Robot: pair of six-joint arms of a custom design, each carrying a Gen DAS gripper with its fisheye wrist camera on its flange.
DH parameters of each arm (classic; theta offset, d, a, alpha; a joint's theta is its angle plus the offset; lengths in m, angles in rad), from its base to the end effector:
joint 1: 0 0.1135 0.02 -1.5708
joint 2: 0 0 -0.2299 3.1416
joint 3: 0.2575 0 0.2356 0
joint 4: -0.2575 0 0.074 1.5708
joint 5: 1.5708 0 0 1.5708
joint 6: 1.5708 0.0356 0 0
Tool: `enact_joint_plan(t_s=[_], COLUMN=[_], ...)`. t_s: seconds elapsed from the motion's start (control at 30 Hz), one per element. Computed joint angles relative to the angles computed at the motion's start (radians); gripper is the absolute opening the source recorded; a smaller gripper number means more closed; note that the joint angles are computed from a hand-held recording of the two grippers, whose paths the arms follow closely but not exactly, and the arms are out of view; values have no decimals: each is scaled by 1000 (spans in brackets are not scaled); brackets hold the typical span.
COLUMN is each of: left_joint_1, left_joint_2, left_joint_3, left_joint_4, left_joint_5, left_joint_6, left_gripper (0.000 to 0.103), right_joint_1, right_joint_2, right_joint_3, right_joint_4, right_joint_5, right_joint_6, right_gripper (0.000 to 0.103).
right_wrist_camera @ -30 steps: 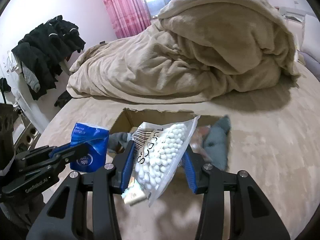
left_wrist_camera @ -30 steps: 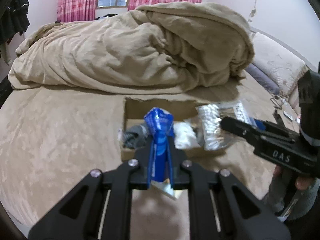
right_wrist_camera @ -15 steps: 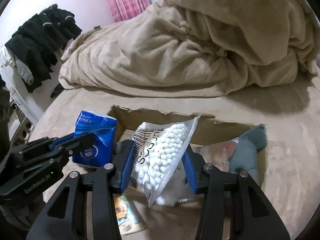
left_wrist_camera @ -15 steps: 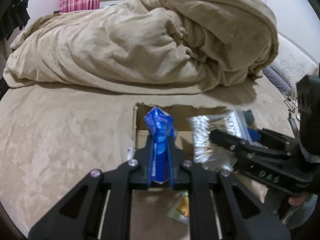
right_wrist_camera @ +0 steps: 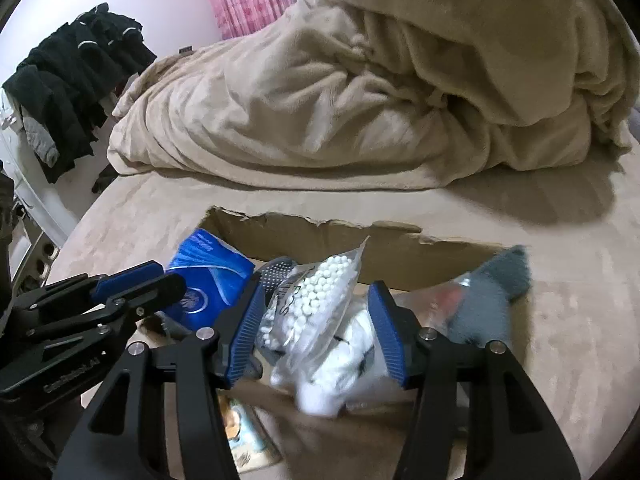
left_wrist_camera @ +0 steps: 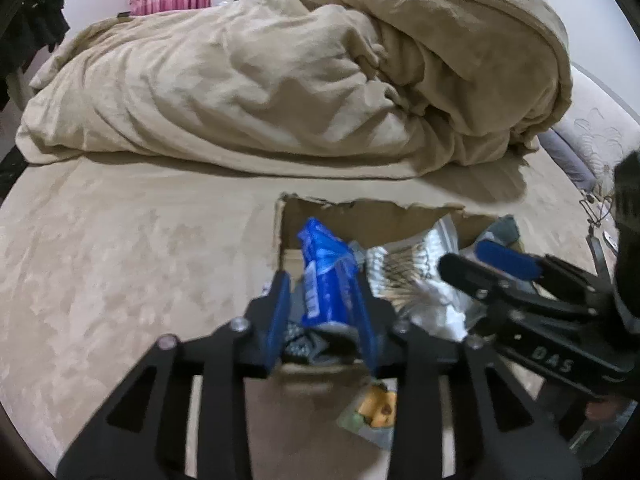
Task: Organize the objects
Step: 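Place the blue tissue pack and cotton ball bag into the box, then grasp the cartoon-printed tissue pack with the right tool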
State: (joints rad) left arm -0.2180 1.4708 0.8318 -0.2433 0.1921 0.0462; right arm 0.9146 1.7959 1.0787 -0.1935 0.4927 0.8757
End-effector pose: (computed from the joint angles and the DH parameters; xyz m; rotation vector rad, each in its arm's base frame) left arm 0.2767 -0.0683 0.1704 0.4073 2.4218 -0.3111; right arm 0.2251 0.2647 0.1498 0.1565 2.3501 0.2582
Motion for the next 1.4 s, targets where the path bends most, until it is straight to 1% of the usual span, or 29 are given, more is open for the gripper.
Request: enact_joint_plan(t_s=[0.1,0.17,0.2,0.23,0.27,0.4,0.57,0.67,0.8,0.97,1.07,1.17,1.33,1.4], left_joint_1=[1,-1,-2,-2,-3,-10,-36,-47,-62,-86,-68,0,114,139], left_joint_2=[-85,-147,-188,-236,-268,-421,-575,-658,-761,-860,-896,-915,-856,-819], left_joint_3=[-34,-57,-73,-94,-106,-147,-199,-236,-288,-357,-393,-433,-482,-497], left_joint_4=[-35,-64,-83,-99,-113,-221,-330,-380,-444,-488,-508,-510,-456,-421], left_joint_5=[-8,-9,-4,-2,-3,-4,-29,-40,-55,-85,-81,-50,-3,3], left_joint_6=[-6,-4,-4,-8,-12,-21,-39,-51,-60,-61,-50,-6,69,89], left_gripper=[42,51,63,70,72,72,72,72,72,72,73,73,73,73], right_joint_1=[42,77,95,112,132,222,316,367,426,477,490,483,442,417], right_joint_2=[-55,-89,-103,-114,-123,-159,-174,-171,-141,-126,-121,-102,-39,-13], right_joint_3=[-11,-12,-10,-7,-4,2,-4,-8,13,11,-8,-21,-24,-33], right_joint_4=[-59,-104,-126,-150,-174,-271,-358,-390,-435,-454,-437,-403,-321,-266], right_joint_5=[40,69,82,94,108,163,203,218,230,240,236,214,158,129], right_joint_6=[34,57,66,80,96,193,324,394,454,524,551,545,488,458], right_gripper=[58,58,58,58,58,58,62,62,62,62,62,63,64,64])
